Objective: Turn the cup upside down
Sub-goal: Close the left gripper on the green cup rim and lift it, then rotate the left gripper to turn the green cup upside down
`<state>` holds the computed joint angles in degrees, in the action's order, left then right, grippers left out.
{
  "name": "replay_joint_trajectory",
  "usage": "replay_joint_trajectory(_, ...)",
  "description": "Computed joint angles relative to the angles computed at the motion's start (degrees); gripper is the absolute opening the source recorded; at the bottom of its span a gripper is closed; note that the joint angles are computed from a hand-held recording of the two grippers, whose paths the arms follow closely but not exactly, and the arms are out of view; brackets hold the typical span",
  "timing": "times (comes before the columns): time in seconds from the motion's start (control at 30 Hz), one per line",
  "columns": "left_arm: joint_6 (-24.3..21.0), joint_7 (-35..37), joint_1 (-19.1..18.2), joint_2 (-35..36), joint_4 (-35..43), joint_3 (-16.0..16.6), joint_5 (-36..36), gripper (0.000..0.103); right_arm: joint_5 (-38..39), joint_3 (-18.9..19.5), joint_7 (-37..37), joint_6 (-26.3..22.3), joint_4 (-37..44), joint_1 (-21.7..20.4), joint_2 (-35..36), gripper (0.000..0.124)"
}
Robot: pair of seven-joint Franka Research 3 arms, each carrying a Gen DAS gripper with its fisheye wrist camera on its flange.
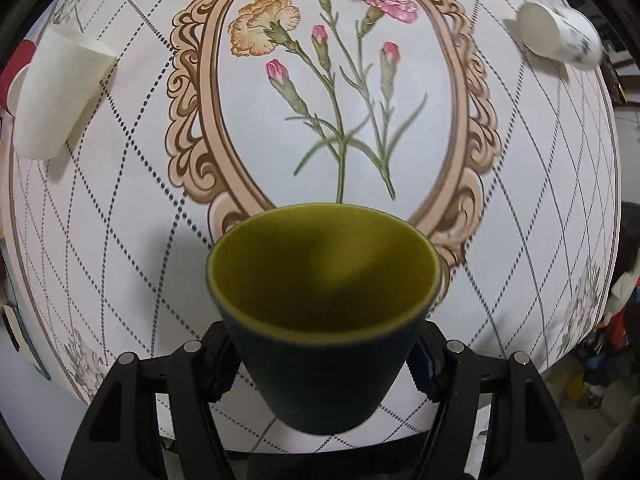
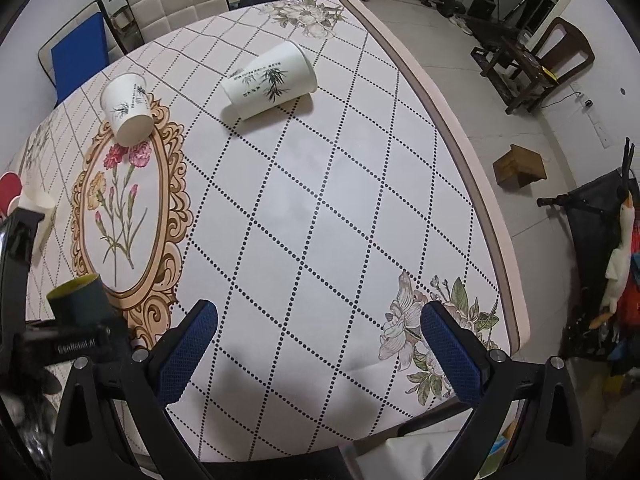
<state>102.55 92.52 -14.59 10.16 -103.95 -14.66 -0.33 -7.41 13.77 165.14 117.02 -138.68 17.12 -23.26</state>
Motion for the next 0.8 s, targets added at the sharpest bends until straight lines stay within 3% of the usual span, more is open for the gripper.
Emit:
replay_joint_trajectory(0.6, -3.03, -3.93, 2.22, 6.23, 6.66, 0.64, -1.52, 0.067, -0.02, -1.29, -1.1, 0.33, 2.7, 0.41, 4.72, 0.103)
replay_joint_trajectory(0.8, -3.39, -3.37, 2.47, 5.76, 8.09, 0.58, -1.51, 0.08, 0.17, -1.56, -1.17, 0.3, 2.82, 0.68, 5.15, 0.103)
